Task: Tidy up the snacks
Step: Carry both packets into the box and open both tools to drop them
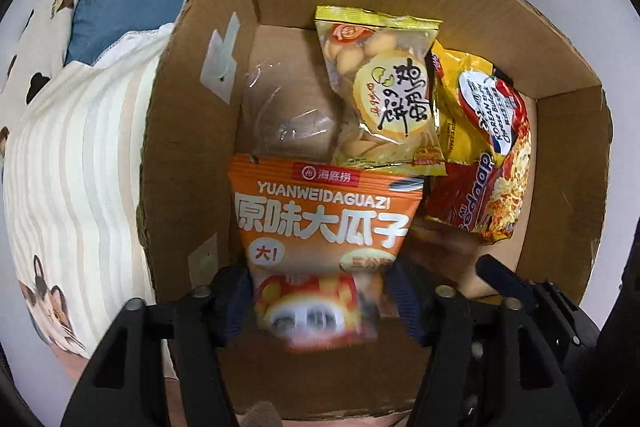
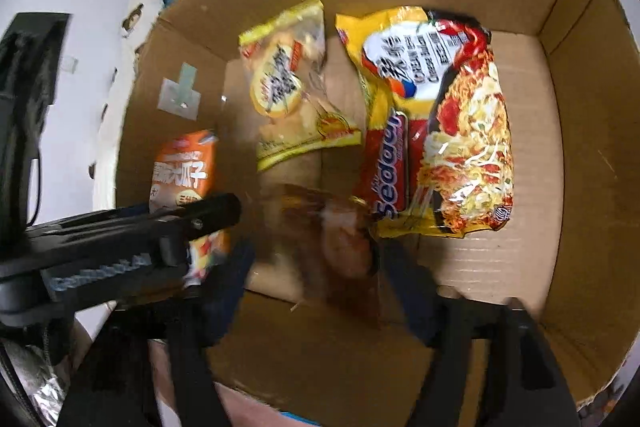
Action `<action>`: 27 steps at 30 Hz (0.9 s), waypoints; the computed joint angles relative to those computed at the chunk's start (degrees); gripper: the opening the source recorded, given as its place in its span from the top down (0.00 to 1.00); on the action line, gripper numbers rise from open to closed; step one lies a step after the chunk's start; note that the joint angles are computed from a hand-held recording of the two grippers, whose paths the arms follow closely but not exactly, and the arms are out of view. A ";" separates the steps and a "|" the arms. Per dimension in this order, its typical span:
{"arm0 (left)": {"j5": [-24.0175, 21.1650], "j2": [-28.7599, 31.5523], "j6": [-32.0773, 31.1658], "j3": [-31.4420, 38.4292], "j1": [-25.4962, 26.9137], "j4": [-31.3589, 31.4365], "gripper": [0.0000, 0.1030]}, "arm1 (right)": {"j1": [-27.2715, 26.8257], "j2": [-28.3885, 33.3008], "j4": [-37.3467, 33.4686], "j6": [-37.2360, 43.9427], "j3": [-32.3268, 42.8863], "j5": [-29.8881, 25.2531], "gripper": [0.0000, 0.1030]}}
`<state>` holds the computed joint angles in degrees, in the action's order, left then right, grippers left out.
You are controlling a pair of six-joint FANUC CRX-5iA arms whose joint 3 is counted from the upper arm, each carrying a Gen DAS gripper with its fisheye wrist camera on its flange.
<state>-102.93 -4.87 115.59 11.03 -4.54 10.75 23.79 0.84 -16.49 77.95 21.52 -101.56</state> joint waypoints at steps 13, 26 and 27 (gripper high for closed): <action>0.57 -2.18 1.33 1.99 -1.73 -3.88 0.10 | 0.21 -1.18 5.12 -0.12 0.26 -0.52 0.06; 0.51 -8.14 4.96 7.76 -11.52 -15.56 0.10 | 0.75 -8.15 10.87 -1.02 1.00 1.40 0.06; 0.42 -8.58 5.45 8.28 -12.63 -16.41 0.10 | 1.09 -9.10 10.98 -1.40 0.95 1.78 0.06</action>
<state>-102.50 -13.45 121.04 19.31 -17.17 -5.65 24.88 -8.26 -5.51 76.55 22.47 -99.78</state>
